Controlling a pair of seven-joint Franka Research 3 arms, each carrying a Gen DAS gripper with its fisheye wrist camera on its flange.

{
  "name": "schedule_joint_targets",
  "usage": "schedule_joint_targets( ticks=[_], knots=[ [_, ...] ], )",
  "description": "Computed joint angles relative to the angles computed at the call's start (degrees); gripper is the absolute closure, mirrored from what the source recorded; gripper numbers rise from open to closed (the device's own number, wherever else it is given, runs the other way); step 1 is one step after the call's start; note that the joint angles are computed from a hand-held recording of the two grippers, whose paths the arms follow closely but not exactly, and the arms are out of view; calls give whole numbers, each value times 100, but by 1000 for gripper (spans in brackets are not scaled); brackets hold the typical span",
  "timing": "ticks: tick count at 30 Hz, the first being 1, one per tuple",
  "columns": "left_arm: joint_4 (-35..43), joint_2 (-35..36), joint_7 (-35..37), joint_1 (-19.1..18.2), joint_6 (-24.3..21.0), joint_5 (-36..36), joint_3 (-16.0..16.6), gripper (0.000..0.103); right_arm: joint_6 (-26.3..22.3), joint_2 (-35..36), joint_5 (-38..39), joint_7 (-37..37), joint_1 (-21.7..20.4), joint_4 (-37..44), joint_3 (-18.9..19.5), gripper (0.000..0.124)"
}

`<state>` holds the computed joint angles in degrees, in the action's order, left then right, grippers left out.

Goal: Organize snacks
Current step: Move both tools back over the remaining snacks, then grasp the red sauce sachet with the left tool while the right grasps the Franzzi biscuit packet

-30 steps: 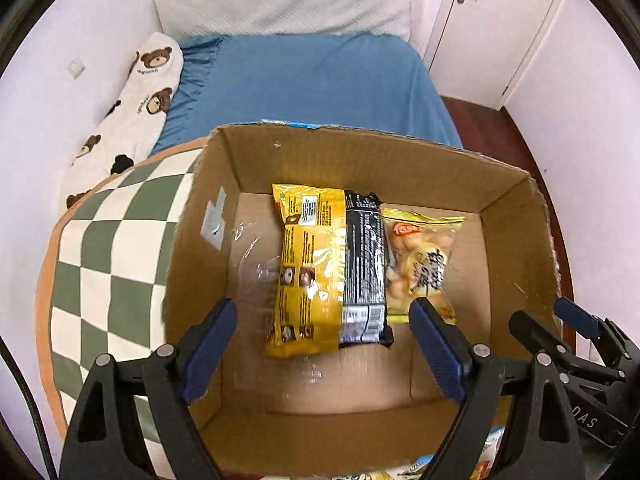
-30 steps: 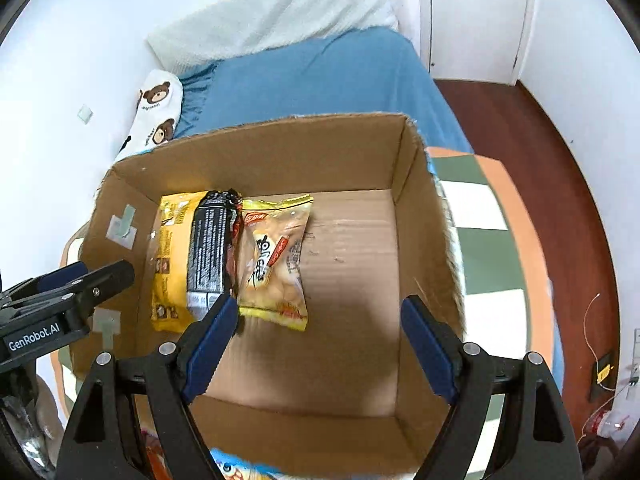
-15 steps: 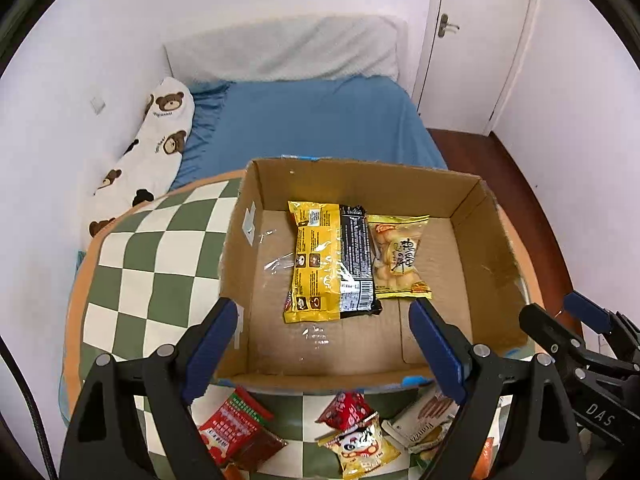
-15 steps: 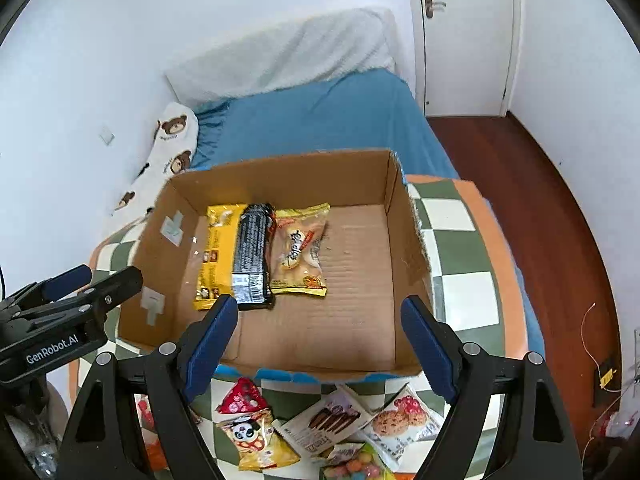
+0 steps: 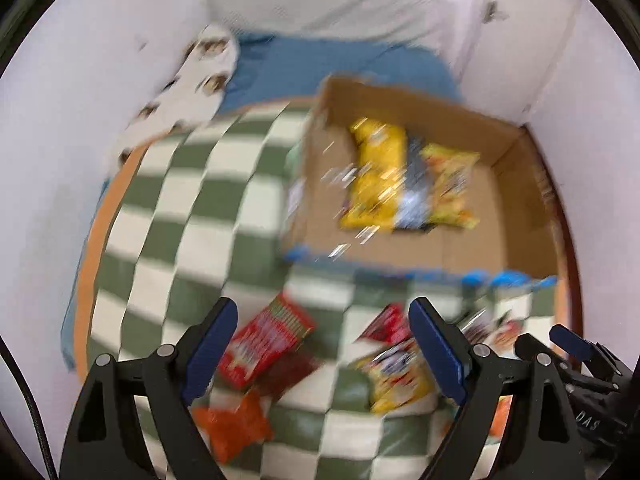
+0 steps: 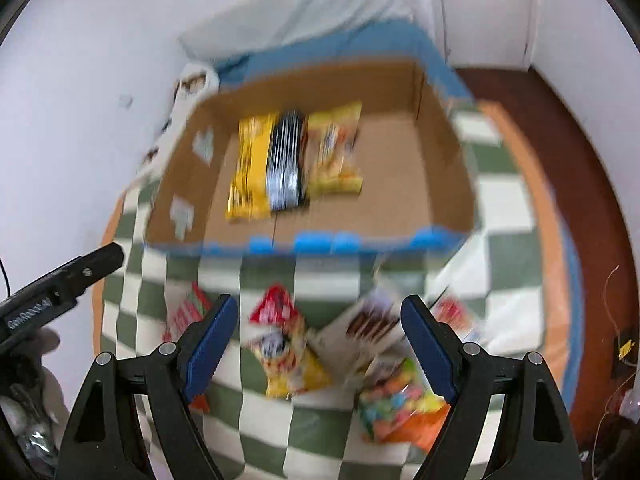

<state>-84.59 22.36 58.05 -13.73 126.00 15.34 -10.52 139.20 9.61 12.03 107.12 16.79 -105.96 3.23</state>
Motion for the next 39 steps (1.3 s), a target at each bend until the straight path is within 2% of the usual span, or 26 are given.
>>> schedule_joint_targets(
  ticks=[5,9,13,18,22,26,27,29,30,31,32,34,39],
  knots=[
    [-941,-374,-449,125,-380,141,152,15,-116,459,705,-466,-44,56,150,38],
    [-1407,-451,-523,326,-627,66,156,15,-106,703,800,-171,-17,20,63,38],
    [-1501,-311,-357,463,-551,-17,125,15,-108,795,1155,283,-147,-141,-3,38],
    [-849,310,493,428,-553,155,53,15,21,830,1101,979,-165,-294,-106,38],
    [117,1137,1709,277,-813,372,-5,15,25,970,714,1729,-35,-218,-202,38],
    [724,1689,2540,142,-937,404,31,15,98,1171,332,2347,83,-33,-280,38],
    [837,1798,2642,102,-948,424,71,15,115,1271,257,2449,110,69,-278,40],
    [918,1918,2763,107,-851,355,102,23,-29,1485,140,2517,115,336,-265,56],
    [913,1940,2789,148,-787,256,93,28,-98,1581,137,2500,95,446,-243,57],
    [869,1930,2727,186,-722,155,102,41,-116,1635,102,2505,103,494,-241,58],
    [839,1916,2647,238,-701,29,105,46,-182,1691,-20,2491,144,577,-256,58],
    [784,1874,2372,279,-674,-89,180,47,-330,1782,-202,2320,197,766,-229,59],
    [456,1659,1332,678,-699,-649,264,47,-1120,2006,-410,1075,235,1308,7,59]
  ],
)
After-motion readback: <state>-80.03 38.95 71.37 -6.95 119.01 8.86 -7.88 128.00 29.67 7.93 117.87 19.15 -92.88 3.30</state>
